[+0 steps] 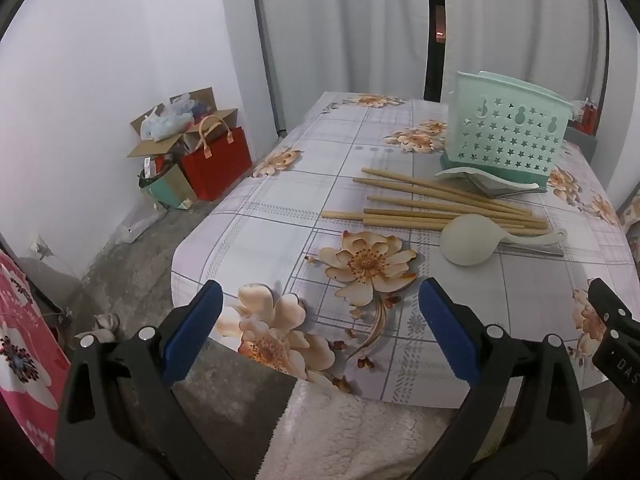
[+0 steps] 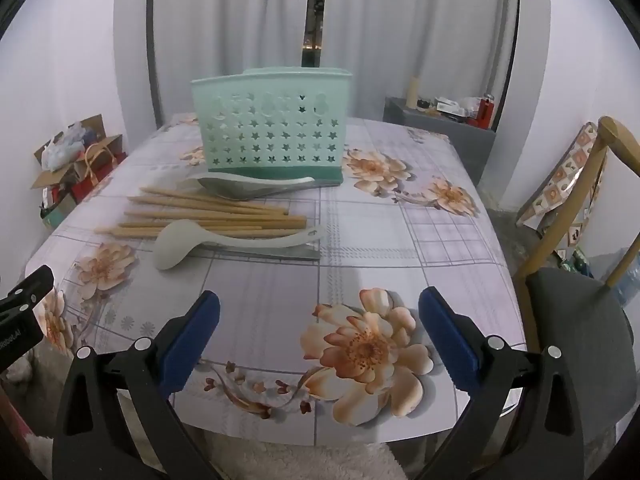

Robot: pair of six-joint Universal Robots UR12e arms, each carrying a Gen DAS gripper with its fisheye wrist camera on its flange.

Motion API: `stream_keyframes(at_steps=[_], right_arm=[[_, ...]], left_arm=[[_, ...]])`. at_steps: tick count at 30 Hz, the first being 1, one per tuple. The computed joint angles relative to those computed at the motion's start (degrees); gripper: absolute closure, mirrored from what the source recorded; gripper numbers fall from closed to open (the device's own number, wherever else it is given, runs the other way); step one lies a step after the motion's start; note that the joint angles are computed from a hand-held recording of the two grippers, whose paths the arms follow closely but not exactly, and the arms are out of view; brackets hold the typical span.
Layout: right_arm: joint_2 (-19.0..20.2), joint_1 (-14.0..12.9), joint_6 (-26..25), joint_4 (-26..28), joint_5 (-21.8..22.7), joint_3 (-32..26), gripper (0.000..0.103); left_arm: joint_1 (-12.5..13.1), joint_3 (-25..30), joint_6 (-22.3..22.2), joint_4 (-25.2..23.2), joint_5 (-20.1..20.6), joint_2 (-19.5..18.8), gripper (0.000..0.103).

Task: Organize utensils

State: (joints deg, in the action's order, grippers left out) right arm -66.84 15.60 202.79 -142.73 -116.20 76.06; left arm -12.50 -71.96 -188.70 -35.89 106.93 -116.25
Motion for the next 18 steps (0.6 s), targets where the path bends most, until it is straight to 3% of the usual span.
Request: stream_keyframes(at_steps=[18], right_arm=[[0.0, 0.0, 0.1, -0.2, 0.1, 0.0, 0.006]], left_arm=[[0.0, 0.0, 0.4, -0.3, 0.3, 0.0, 0.008]])
